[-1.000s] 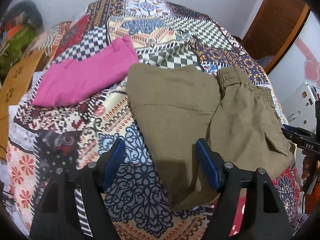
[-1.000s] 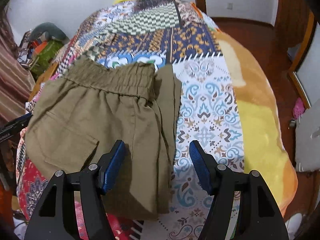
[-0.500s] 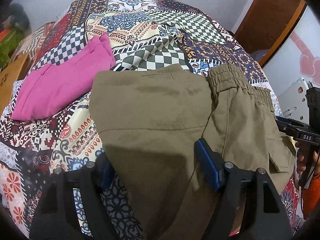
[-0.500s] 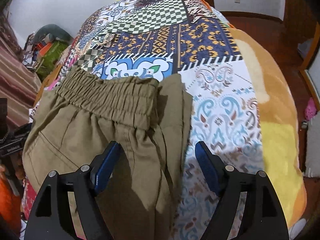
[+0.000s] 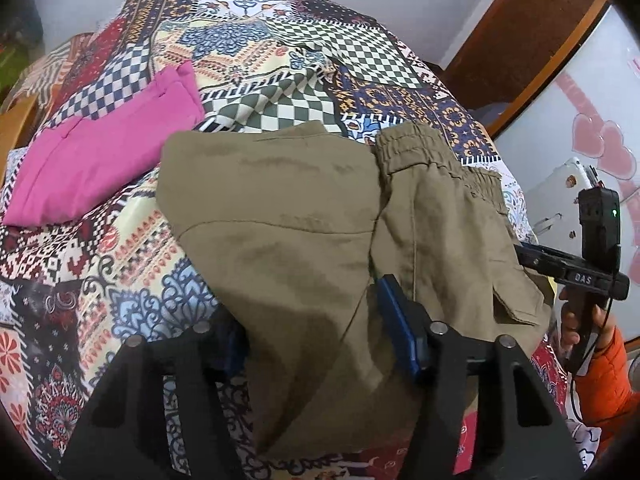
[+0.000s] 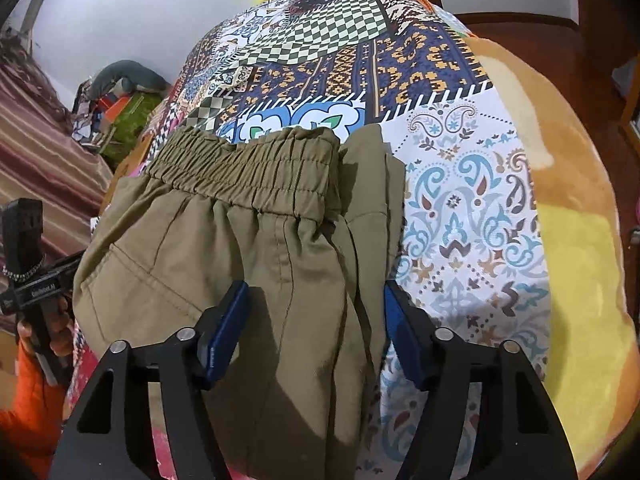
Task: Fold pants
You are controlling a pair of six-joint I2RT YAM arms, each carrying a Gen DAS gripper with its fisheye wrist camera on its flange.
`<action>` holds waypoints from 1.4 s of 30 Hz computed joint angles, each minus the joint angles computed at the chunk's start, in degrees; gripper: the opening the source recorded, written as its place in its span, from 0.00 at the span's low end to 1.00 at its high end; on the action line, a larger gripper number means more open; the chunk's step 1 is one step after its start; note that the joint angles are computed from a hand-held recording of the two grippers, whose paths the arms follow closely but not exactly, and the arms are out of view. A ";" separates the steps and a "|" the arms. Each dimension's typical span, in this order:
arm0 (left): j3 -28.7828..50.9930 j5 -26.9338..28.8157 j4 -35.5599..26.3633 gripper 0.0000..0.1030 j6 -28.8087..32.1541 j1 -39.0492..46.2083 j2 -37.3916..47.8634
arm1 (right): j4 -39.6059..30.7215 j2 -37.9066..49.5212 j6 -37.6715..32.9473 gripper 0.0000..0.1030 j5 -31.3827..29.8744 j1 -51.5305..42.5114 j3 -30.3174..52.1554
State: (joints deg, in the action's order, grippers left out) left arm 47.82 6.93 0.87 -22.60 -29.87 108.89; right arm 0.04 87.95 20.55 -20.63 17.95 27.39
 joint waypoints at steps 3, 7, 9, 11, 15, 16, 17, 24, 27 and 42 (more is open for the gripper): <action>1.39 0.83 0.77 0.56 0.56 0.07 1.73 | 1.20 1.98 0.01 0.57 0.03 -0.41 1.17; 3.72 1.47 1.04 0.43 0.29 1.27 4.34 | 1.45 2.96 0.10 0.46 1.03 -0.64 2.16; 5.19 -0.05 -0.48 0.26 0.01 1.35 5.10 | 1.72 2.87 -0.08 0.37 1.16 -1.08 2.12; 5.96 -0.14 -0.89 0.21 -0.16 1.55 5.49 | 1.26 2.41 -0.74 0.30 1.50 -1.41 2.29; 7.00 -5.14 -2.51 0.14 1.11 -0.51 4.89 | 0.04 0.30 -1.93 0.17 3.10 -0.58 2.49; 7.06 -7.24 -2.90 0.12 1.65 -1.46 4.22 | -0.34 -0.35 -2.23 0.15 4.03 -0.09 2.63; 6.94 -9.04 -3.07 0.10 2.16 -2.25 3.42 | -0.79 -0.80 -2.51 0.13 4.79 0.40 2.90; 4.69 -14.03 -3.31 0.06 4.85 -5.39 -3.81 | -4.07 -6.08 -3.07 0.09 7.80 1.85 4.17; 4.82 -15.71 -4.39 0.04 4.77 -6.24 -5.64 | -5.98 -8.58 -3.53 0.09 9.22 2.85 4.96; 1.83 -17.60 -5.17 0.01 4.73 -7.48 -14.83 | -9.12 -12.06 -4.19 0.09 14.85 8.50 10.86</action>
